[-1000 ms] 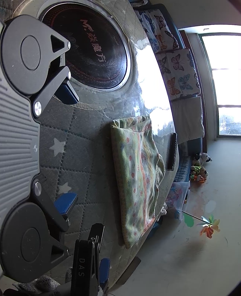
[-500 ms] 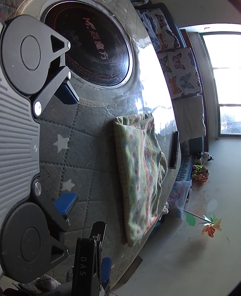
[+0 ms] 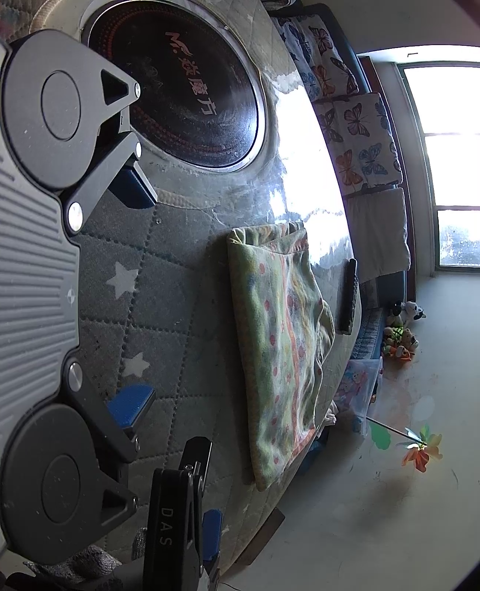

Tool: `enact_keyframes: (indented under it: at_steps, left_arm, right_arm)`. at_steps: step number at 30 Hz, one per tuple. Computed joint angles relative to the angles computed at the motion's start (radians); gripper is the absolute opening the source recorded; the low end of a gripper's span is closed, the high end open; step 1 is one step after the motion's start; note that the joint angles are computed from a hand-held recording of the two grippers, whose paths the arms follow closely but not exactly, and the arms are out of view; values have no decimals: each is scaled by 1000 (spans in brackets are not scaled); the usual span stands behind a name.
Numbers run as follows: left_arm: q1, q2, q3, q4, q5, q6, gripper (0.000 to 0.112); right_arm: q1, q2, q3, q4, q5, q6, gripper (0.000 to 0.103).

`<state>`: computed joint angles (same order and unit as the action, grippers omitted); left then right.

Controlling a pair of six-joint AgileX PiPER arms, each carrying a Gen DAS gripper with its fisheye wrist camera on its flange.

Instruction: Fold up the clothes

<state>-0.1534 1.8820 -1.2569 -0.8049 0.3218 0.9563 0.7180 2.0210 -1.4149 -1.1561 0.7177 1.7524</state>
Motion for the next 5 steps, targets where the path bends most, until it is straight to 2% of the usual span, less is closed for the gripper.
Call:
enact_keyframes:
  at_steps: [5]
  left_arm:
    - [2,2,-5,-16,10,17,103]
  right_arm:
    - [-4,3,-2,5,-7,-2,103]
